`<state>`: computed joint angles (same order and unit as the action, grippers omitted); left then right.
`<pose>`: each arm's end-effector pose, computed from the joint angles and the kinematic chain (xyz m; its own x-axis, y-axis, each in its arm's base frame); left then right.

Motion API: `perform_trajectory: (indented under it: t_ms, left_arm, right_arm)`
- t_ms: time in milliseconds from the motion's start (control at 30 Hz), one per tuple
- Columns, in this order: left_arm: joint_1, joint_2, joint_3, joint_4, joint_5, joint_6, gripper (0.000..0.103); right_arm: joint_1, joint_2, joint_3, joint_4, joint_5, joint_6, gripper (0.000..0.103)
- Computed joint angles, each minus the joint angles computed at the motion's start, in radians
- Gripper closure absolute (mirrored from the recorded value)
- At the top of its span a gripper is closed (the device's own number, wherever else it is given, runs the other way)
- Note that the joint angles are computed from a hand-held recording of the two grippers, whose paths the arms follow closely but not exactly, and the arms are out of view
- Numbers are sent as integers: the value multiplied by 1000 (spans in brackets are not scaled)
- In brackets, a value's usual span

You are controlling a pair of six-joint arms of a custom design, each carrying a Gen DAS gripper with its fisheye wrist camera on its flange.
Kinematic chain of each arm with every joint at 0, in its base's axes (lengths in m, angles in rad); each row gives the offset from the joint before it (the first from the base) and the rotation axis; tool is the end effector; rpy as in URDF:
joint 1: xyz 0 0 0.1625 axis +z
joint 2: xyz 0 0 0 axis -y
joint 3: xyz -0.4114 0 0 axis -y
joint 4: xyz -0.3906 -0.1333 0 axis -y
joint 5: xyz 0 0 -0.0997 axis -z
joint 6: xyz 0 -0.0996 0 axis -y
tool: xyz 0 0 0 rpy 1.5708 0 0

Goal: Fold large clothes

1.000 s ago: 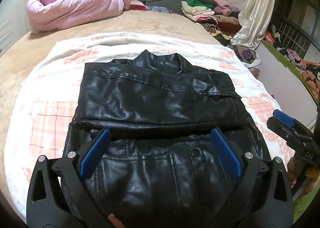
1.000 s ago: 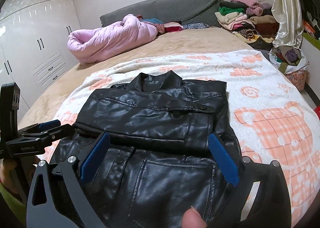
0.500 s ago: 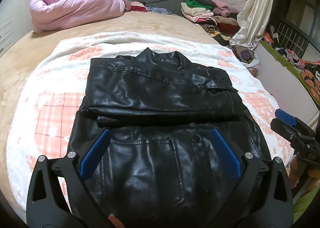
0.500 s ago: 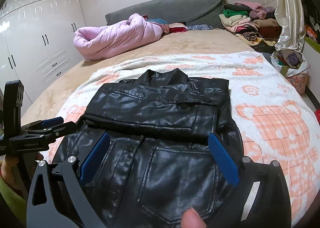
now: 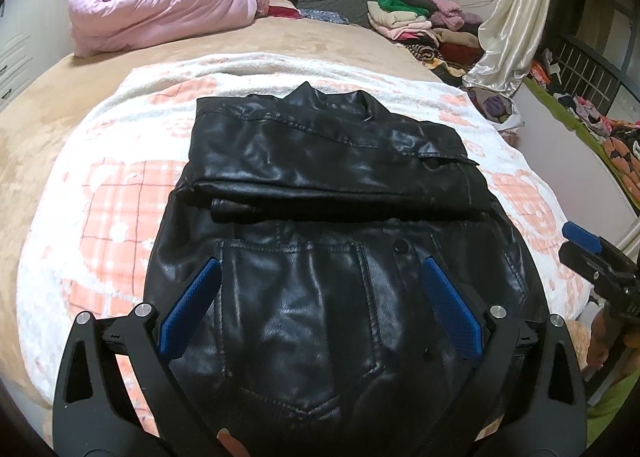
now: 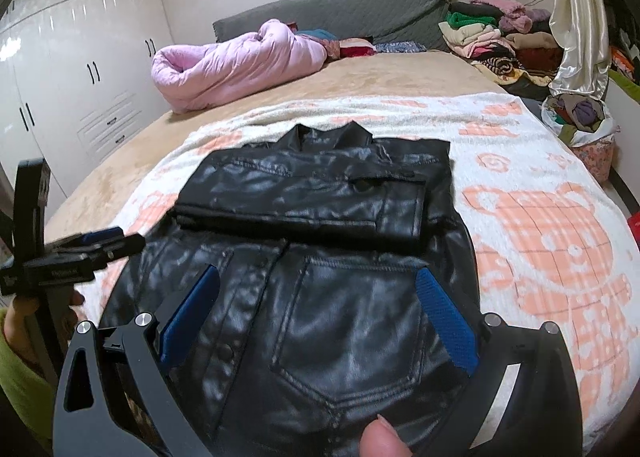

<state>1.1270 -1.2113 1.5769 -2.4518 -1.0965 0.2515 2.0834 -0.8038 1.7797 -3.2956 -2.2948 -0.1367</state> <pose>-0.1133 -0.6547 0.3800 -0.7788 0.3686 -0.5075 0.5858 0.7166 -0.3785 0.3668 -0.5145 0.1484 -0.8169 -0.0616 0.5734 -0.4750 0.6358 -0.6084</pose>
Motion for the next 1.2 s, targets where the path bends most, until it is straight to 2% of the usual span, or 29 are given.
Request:
perform_trajectory:
  t_ms: [367, 800, 1200]
  left_arm:
    - [12, -33, 32, 10, 28, -2, 10]
    - [41, -70, 67, 36, 65, -9, 10]
    - [99, -118, 68, 75, 89, -31, 10]
  right_arm:
    - [1, -40, 86, 19, -47, 35, 5]
    - [-16, -94, 182, 85, -89, 116, 5]
    - [-37, -128, 239, 127, -95, 181, 5]
